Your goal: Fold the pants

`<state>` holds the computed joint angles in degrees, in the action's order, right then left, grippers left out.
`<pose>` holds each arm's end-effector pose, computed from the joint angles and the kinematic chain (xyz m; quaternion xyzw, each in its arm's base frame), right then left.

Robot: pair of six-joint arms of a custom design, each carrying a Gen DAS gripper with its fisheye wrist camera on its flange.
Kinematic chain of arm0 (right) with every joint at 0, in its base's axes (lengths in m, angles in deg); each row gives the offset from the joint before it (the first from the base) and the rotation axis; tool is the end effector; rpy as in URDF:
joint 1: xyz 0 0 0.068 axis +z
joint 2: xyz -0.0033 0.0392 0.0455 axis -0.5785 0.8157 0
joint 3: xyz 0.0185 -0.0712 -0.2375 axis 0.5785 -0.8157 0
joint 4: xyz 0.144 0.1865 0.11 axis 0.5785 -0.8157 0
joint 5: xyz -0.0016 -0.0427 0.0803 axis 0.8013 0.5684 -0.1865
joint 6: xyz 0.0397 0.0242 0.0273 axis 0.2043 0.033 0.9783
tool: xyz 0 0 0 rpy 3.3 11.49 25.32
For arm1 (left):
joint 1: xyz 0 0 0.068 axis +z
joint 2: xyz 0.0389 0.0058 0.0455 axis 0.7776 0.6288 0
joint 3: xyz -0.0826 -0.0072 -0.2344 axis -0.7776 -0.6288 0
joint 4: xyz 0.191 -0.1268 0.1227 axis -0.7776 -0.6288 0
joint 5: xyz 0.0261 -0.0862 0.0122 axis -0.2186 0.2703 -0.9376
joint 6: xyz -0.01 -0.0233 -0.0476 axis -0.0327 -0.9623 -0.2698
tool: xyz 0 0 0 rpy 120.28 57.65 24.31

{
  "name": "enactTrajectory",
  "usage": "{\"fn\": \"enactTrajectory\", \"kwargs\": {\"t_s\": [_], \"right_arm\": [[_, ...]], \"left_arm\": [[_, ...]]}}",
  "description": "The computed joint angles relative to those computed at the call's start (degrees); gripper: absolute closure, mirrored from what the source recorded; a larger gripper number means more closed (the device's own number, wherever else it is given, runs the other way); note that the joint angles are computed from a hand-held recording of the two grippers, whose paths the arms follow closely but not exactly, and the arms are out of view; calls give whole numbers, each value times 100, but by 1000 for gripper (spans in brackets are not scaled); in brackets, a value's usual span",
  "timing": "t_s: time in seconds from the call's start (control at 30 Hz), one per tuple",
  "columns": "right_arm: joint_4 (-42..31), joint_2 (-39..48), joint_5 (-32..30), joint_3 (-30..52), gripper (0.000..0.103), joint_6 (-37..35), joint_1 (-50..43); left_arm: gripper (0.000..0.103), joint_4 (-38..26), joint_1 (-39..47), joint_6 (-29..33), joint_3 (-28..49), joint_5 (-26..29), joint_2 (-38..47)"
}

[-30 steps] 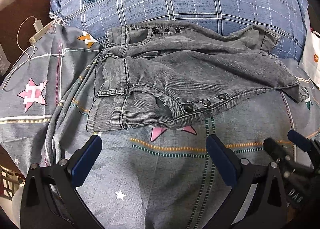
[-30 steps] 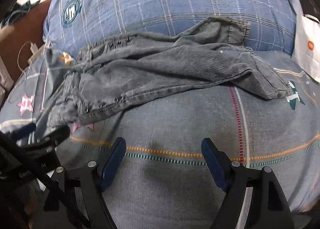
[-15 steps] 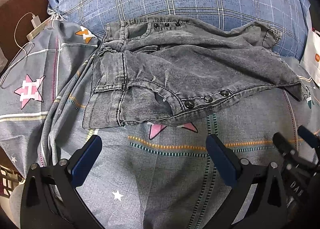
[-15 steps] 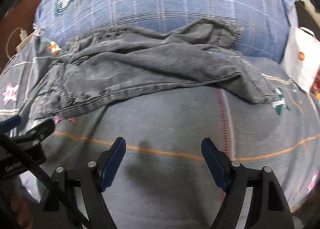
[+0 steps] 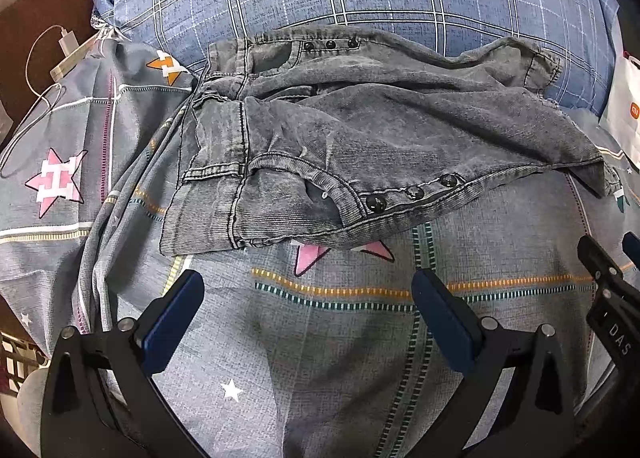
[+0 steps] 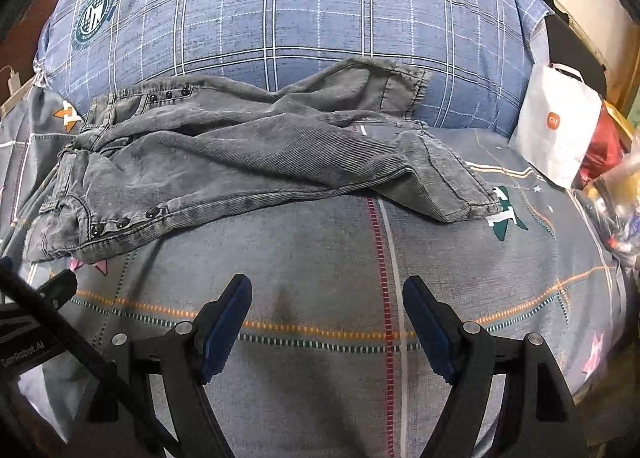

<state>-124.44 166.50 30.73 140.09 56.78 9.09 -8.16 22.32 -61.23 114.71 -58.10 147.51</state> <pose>0.2097 0.1764 0.2512 0.0697 0.9376 -0.1042 0.3242 0.2117 -0.1027 0.2263 0.0369 0.9557 0.0465 0.2884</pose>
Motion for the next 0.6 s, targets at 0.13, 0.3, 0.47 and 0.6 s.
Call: {"fn": "enactTrajectory", "kwargs": {"t_s": [0.13,0.3,0.47,0.6], "right_arm": [[-28,-15,20,-5,24,37,-14],[-13,-61,-44,-42,24,66,-31],[253,-666,-375,-310,24,-40,-378],[319,-1307,-1347,-220,24,-422,-1327]], "left_arm": [[0,13,6,7,-12,11,11],[0,61,12,30,-43,102,-16],[0,353,-142,146,-152,480,-220],[0,482,-485,398,161,491,-7]]}}
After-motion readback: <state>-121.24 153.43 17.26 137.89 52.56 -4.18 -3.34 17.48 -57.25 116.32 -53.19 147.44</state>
